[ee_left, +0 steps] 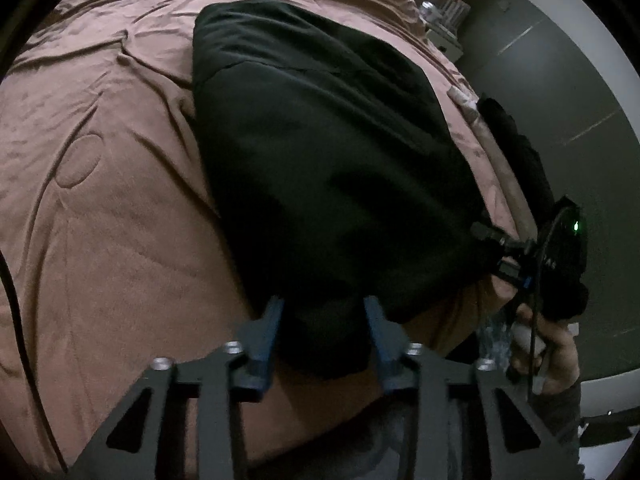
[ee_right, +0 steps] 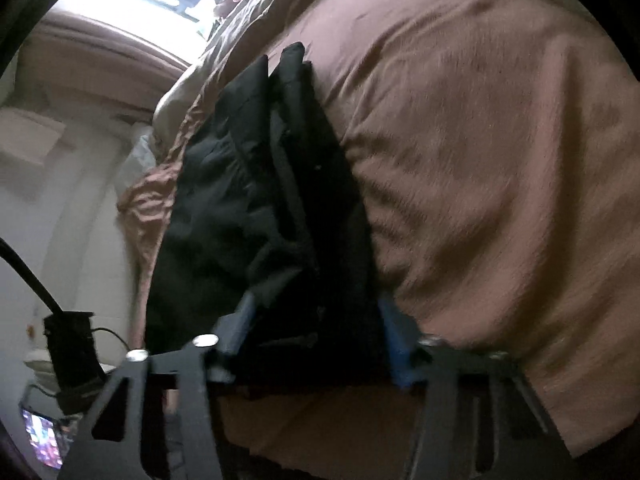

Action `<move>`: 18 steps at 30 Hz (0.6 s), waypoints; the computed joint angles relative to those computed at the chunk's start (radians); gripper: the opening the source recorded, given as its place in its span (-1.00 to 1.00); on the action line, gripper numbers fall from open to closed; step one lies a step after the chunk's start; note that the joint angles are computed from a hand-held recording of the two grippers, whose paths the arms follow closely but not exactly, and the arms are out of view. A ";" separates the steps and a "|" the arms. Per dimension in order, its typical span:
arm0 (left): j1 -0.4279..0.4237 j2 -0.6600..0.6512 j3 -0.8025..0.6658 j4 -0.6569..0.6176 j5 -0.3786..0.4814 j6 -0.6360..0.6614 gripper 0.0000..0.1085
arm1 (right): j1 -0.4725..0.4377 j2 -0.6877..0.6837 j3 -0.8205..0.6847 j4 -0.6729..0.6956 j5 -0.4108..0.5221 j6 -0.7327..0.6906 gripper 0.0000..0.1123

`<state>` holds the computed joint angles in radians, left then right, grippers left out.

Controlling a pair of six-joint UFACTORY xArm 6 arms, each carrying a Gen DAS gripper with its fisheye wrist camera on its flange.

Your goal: Fold large clothes

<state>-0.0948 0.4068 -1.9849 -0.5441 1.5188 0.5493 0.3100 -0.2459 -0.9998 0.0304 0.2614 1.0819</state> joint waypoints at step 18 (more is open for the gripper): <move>0.084 0.066 -0.200 0.094 0.160 0.111 -0.54 | 0.132 0.084 -0.116 0.164 0.073 -0.243 -0.52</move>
